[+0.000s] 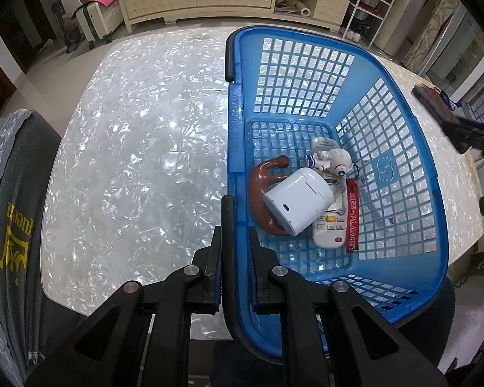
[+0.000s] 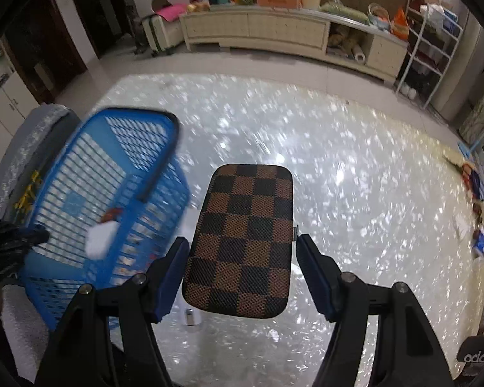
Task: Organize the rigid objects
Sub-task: 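Carry the checkered pouch with the right gripper and release it into the basket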
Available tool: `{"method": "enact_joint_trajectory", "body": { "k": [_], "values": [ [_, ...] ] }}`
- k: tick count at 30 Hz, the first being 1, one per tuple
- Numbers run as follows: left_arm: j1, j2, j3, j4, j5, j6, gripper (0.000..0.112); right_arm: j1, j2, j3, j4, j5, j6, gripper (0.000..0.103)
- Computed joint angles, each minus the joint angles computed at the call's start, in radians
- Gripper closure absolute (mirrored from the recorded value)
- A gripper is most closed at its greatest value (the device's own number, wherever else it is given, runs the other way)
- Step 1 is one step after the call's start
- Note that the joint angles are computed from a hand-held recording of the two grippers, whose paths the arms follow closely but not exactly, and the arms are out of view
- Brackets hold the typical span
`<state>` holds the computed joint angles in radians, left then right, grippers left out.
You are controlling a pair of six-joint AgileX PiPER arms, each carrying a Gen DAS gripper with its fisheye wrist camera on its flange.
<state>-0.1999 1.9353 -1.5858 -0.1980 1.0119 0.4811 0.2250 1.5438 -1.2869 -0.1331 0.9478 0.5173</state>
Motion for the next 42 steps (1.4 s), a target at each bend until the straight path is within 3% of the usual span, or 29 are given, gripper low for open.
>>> {"method": "enact_joint_trajectory", "body": {
  "k": [4, 8, 19, 42],
  "values": [
    [0.0, 0.0, 0.0, 0.0, 0.0, 0.0, 0.098, 0.047, 0.012, -0.09, -0.021, 0.033, 0.005, 0.037],
    [-0.001, -0.002, 0.001, 0.001, -0.001, 0.0, 0.098, 0.092, 0.107, -0.236, -0.038, 0.067, -0.01, 0.037],
    [-0.001, 0.001, -0.007, 0.004, 0.009, -0.001, 0.098, 0.181, 0.274, -0.461, -0.006, 0.118, -0.103, 0.037],
    [0.009, 0.009, -0.015, -0.009, 0.02, 0.017, 0.099, 0.221, 0.55, -0.633, 0.039, 0.162, -0.204, 0.037]
  ]
}}
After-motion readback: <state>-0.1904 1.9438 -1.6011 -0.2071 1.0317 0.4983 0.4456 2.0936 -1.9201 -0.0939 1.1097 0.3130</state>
